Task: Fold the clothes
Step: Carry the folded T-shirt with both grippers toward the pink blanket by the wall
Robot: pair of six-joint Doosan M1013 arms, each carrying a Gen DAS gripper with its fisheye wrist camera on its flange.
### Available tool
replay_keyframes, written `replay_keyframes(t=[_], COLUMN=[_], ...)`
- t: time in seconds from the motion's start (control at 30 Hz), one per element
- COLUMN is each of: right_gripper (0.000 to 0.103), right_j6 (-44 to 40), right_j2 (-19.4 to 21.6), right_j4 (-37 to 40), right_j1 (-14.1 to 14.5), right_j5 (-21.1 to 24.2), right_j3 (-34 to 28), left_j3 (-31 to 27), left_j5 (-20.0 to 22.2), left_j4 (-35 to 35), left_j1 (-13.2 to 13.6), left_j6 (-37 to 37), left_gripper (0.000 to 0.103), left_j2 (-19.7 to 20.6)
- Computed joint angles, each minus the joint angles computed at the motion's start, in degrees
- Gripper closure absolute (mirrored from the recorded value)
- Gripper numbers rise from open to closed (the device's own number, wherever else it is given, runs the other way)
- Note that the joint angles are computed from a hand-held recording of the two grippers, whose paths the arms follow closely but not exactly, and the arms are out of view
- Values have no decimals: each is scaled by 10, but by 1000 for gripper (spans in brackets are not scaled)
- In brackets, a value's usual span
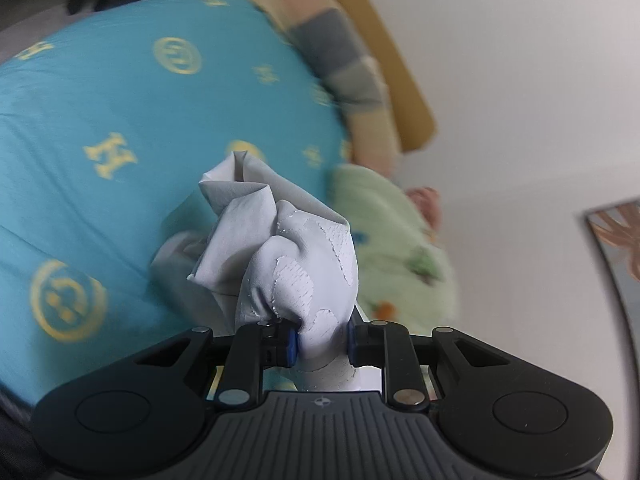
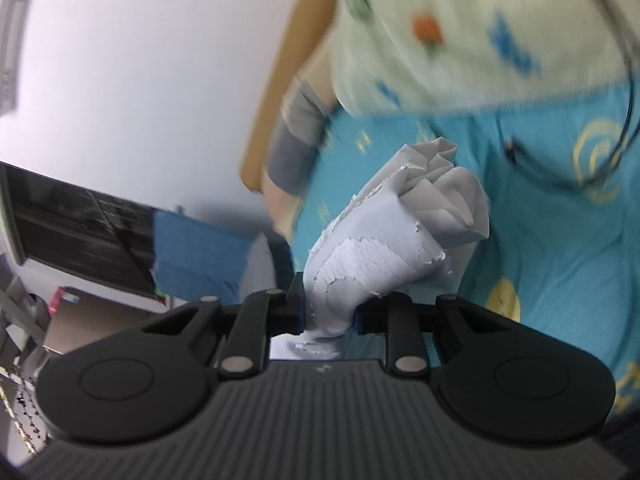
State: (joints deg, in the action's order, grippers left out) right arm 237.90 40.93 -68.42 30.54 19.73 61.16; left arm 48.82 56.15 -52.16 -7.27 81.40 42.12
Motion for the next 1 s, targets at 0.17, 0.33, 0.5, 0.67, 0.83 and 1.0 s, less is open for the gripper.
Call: replay_keyframes(t=[0.17,0.33,0.5,0.67,0.83,1.0], right_gripper=[79,79,79,79,79,78], right_j6=[46,55,21,-2,6,-34], right_j2=[-75,-147,-201,-238,-258,-261], right_j4=[-94,-151,-168,-131,-101,-78], right_j1=[10,21,27,15,-16,-55], right_j5=[69,147,221,273,287,279], right_j3=[51,94,131,175,226,236], left_j3=[-31,-38,-47,-65,-105,-267], left_j5=[25,26,25,43,67,120], left_j4=[-20,-36,-34,4,7,-15], left_j1=[-30,-64,-103,-148,-181,-202], left_j6=[17,48,68,76,88,66], left_gripper=[80,80,79,79,79,80], left_j2=[-23,-58,-70,-59,-12,99])
